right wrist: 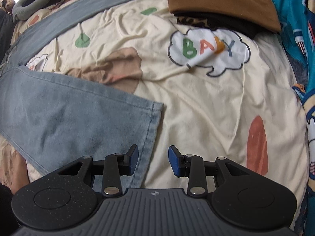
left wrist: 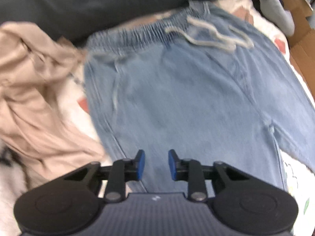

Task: Fold clothes

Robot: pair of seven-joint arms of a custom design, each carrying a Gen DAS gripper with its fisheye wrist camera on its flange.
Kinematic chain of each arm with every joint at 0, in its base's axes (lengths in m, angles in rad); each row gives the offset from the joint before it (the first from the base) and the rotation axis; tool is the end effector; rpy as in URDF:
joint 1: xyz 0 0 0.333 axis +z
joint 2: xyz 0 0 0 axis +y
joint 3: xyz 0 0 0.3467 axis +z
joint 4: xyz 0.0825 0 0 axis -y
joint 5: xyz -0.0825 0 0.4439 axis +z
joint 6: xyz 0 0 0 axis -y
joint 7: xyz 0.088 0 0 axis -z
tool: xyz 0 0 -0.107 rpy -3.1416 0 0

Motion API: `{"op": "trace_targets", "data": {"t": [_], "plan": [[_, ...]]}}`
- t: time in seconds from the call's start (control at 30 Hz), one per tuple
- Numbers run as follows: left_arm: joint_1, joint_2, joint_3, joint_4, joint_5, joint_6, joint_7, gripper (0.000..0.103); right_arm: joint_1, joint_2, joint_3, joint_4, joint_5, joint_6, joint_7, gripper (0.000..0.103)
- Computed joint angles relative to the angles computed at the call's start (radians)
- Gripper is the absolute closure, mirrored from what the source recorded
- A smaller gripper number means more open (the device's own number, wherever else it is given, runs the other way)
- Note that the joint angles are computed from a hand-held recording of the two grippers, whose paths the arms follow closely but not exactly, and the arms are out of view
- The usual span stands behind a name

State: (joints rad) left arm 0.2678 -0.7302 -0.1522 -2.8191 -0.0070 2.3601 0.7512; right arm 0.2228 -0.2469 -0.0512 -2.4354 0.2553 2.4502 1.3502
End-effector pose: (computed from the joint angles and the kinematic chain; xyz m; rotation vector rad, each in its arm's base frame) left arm 0.3676 0.0484 0.4161 -2.7925 0.8736 -0.2902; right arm 0.5101 0.0882 0.4188 -2.1958 1.7658 -0.0701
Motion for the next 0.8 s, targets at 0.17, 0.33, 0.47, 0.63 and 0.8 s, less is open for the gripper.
{"op": "trace_targets", "data": {"t": [0.17,0.33,0.47,0.63,0.8], "plan": [[0.007,0.041,-0.022,-0.026,0.015,0.013,-0.030,0.094,-0.004,-0.011,0.006,-0.013,-0.023,-0.021,0.027,0.062],[0.054,0.018,-0.033,-0.051,0.079,0.014,-0.079,0.100,-0.005,-0.025,0.007,-0.028,-0.042,-0.046,0.043,0.062],[0.076,-0.007,-0.024,-0.067,0.108,0.012,-0.094,0.100,-0.005,-0.034,0.009,-0.042,-0.055,-0.059,0.063,0.062],[0.092,-0.011,-0.046,-0.050,0.140,-0.031,-0.131,0.100,0.001,-0.048,0.008,-0.055,-0.060,-0.067,0.070,0.062],[0.072,-0.028,-0.022,-0.033,0.131,-0.086,-0.131,0.099,0.000,-0.061,0.001,-0.065,-0.064,-0.071,0.072,0.062]]}}
